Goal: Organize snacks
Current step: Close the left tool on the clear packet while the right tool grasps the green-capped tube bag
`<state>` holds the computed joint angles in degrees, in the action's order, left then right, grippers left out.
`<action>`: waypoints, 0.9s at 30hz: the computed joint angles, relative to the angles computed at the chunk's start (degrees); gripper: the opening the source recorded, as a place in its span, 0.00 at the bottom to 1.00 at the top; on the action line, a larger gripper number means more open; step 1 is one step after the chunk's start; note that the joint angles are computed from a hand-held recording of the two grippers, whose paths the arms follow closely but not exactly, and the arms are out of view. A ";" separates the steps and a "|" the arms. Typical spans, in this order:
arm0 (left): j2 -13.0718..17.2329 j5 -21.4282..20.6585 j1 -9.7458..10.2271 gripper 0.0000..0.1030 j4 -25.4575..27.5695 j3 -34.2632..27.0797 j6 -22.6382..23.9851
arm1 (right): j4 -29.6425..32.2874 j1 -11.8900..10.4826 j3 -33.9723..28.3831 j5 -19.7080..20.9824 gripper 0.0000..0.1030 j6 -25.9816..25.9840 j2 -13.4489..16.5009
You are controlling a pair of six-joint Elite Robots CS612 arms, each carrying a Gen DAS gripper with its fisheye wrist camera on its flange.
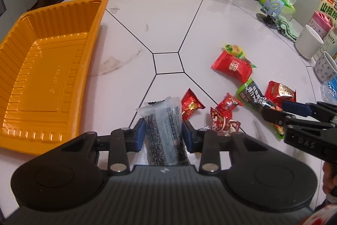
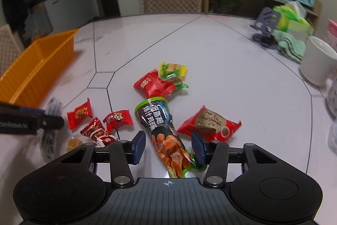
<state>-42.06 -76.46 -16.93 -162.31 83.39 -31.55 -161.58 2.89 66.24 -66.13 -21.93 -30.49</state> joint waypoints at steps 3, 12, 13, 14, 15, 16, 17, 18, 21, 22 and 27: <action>-0.45 -0.38 0.28 0.33 -0.12 0.32 -0.28 | 1.90 0.36 -1.22 -0.58 0.45 -3.32 0.60; -2.27 -0.03 0.79 0.32 -1.86 2.43 -0.15 | 2.85 1.10 -1.98 -2.83 0.32 -6.20 1.12; -2.46 -0.08 0.80 0.32 -1.79 2.58 -0.08 | 2.63 1.13 -1.74 -3.03 0.29 -6.07 0.98; -2.67 -0.15 0.84 0.32 -1.69 2.76 -0.06 | 2.47 1.17 -1.45 -3.24 0.29 -5.64 0.79; -2.76 -0.24 0.85 0.32 -1.55 2.74 0.06 | 2.34 1.16 -1.09 -3.32 0.29 -4.96 0.52; -2.89 -0.40 0.87 0.32 -1.49 2.78 0.32 | 2.12 1.13 -0.63 -3.25 0.29 -4.13 0.21; -3.05 -0.47 0.88 0.32 -1.56 2.92 0.50 | 1.71 1.07 -0.09 -3.10 0.29 -3.27 -0.12; -3.18 -0.66 0.91 0.32 -1.55 2.98 0.75 | 1.28 1.02 0.49 -2.96 0.29 -2.35 -0.51; -3.52 -1.15 0.98 0.32 -1.80 3.18 1.37 | 0.61 0.88 2.13 -2.60 0.29 0.99 -1.79; -3.65 -1.28 1.02 0.32 -2.05 3.30 1.60 | 0.16 0.85 2.69 -2.58 0.29 2.15 -2.21; -4.47 -1.71 1.25 0.32 -3.43 4.16 2.36 | -1.16 0.83 5.22 -1.92 0.29 7.17 -4.45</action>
<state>-46.53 -78.17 -15.68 -165.74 87.55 -29.19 -162.74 3.72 71.46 -68.05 -14.77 -34.94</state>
